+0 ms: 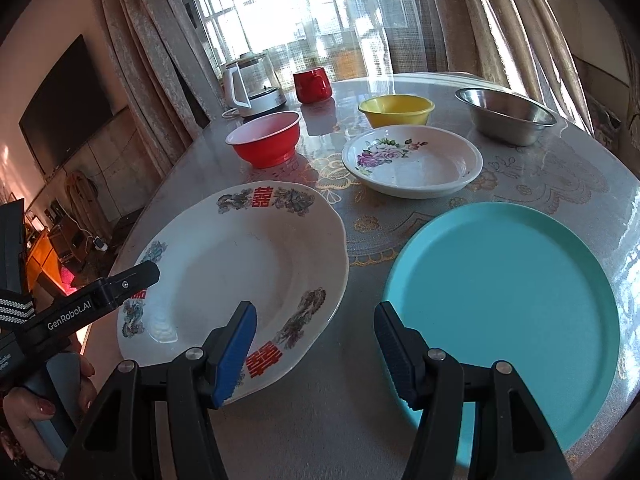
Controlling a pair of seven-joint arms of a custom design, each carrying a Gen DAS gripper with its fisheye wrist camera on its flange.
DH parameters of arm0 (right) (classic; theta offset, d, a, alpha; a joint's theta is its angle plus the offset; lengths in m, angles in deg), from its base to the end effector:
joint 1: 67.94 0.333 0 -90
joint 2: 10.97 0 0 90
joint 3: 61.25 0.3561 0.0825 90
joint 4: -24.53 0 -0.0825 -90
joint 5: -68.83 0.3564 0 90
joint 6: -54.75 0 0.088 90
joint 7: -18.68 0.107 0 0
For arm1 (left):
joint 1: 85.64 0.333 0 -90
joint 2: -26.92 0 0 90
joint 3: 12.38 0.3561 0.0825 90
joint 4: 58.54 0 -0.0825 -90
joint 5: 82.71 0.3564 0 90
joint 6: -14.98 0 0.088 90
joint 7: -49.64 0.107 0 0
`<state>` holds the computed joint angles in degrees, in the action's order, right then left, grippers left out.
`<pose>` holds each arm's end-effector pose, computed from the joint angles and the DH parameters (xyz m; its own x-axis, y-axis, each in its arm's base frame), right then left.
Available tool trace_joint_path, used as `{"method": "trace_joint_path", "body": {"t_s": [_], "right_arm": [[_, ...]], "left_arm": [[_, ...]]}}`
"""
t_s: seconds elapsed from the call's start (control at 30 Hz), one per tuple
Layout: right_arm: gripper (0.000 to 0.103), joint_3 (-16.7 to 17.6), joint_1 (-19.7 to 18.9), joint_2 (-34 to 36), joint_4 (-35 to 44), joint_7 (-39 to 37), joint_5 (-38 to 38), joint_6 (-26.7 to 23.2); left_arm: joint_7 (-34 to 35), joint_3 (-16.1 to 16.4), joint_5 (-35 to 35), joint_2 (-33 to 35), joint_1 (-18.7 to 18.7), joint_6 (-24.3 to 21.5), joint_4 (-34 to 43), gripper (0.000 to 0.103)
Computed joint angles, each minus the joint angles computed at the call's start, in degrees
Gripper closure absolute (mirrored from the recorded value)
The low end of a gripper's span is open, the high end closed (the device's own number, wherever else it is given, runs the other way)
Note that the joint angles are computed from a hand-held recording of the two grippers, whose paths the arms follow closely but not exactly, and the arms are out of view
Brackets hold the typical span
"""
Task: Organize plates and bowls
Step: 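Open both grippers and move them to the large white plate with red characters, then close both grippers on the rim of the large white plate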
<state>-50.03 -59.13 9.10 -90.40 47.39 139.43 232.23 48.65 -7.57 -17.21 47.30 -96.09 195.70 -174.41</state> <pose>0.6004 0.1240 0.3851 0.2415 -0.9479 -0.2079 -0.7369 -0.0397 -0.6748 0.5955 -0.1453 0.3851 0.2059 -0.9375 0.2805 -0.6906 -0.3423 -0.6371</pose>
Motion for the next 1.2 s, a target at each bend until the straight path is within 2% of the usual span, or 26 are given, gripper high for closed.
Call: {"method": "trace_joint_path", "body": {"t_s": [0.23,0.53,0.67,1.2], "right_arm": [[0.041,-0.37,0.37,1.0,1.11,2.54,-2.14,-0.13],[0.041,-0.31,0.29,2.08,2.21,5.09,-4.82,-0.94],[0.041,-0.1,0.0,2.62,2.69,6.29,-5.89,-1.46],[0.043,1.09,-0.53,4.96,4.23,7.97,-8.74,-1.34]], "left_arm": [[0.44,0.14,0.53,0.78,-0.58,-1.42,0.88,0.011],[1.17,-1.26,0.78,1.0,0.43,-2.8,1.17,0.011],[3.27,-2.46,-0.93,1.28,1.44,-2.73,1.18,0.011],[7.67,-2.87,-4.75,1.56,0.94,-4.51,1.4,0.014]]}}
